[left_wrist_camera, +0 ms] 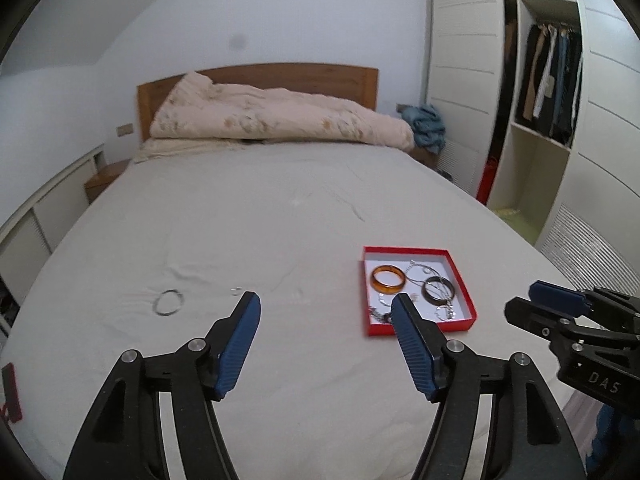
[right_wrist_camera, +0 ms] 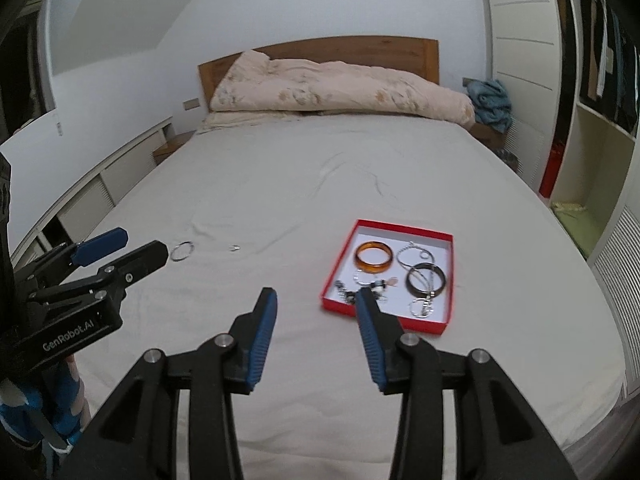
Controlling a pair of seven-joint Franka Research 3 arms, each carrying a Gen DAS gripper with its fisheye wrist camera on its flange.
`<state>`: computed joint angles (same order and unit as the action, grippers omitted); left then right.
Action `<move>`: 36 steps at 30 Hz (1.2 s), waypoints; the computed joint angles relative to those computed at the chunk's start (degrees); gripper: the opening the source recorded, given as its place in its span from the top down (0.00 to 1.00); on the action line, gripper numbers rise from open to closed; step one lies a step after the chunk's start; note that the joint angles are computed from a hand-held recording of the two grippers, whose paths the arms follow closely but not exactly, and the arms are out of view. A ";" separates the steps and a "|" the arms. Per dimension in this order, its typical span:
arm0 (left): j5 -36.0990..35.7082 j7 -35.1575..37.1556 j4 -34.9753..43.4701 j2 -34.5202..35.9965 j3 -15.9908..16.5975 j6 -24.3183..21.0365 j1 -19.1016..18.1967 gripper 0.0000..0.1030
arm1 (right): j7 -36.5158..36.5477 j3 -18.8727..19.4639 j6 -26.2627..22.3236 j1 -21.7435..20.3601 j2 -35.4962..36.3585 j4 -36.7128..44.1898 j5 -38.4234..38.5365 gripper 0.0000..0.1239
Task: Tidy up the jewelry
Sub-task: 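Withdraw both tools and move them toward the silver bangle and ring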
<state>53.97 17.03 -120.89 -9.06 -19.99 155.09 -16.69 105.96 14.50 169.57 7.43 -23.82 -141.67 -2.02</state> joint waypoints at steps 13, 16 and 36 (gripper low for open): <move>-1.64 -4.05 -14.15 -11.96 0.87 1.76 8.14 0.35 | 2.69 3.36 0.49 1.74 4.57 3.80 -2.88 0.68; -1.54 -3.82 -14.67 -10.47 1.48 1.30 10.57 0.35 | 3.33 2.89 0.84 2.07 8.94 6.34 -4.33 0.68; -2.33 2.61 4.33 23.21 14.71 9.26 13.09 0.43 | -12.33 -5.75 -12.15 15.35 59.40 57.19 3.84 0.68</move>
